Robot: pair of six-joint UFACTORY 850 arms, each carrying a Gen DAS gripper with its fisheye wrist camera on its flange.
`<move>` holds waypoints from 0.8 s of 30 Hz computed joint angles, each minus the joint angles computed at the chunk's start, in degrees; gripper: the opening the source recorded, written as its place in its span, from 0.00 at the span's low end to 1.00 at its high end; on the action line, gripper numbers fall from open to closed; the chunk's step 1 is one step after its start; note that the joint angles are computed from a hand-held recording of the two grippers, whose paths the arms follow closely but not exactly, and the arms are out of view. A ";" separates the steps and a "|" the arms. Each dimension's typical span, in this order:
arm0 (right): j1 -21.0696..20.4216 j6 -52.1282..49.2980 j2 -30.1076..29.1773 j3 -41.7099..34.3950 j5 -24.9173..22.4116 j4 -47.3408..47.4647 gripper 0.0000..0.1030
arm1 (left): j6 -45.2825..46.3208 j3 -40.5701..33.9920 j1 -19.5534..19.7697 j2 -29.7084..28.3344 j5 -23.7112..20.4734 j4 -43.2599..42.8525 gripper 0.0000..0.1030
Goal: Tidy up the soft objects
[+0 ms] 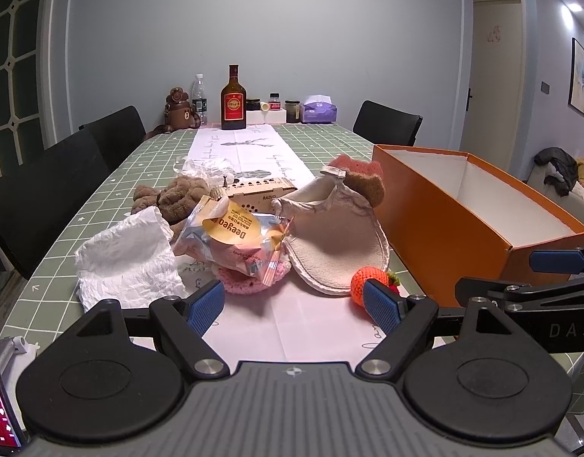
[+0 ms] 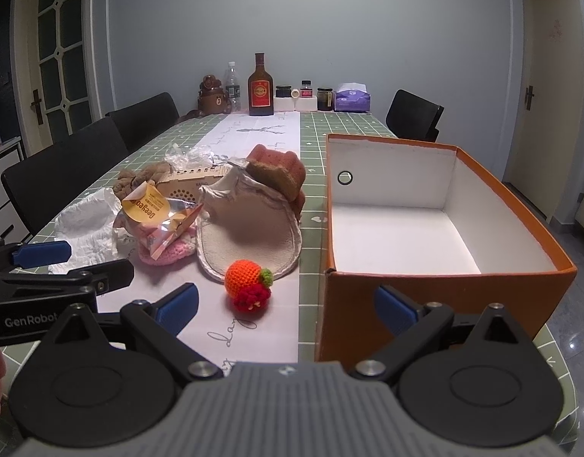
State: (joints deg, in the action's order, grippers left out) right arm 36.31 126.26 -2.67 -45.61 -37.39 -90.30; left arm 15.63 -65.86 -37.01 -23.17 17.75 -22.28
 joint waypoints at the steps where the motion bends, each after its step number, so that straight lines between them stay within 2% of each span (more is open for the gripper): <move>1: 0.04 -0.21 -0.08 -0.07 -0.01 0.16 0.94 | -0.11 -0.04 0.02 -0.04 -0.05 0.05 0.94; 24: 0.27 -0.62 -0.62 -0.55 0.27 0.55 0.94 | -1.64 0.36 0.10 -0.03 -0.24 0.93 0.94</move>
State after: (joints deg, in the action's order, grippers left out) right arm 36.58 125.63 -3.28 -46.15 -37.12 -89.75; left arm 14.00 -65.50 -36.91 -23.20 17.51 -21.35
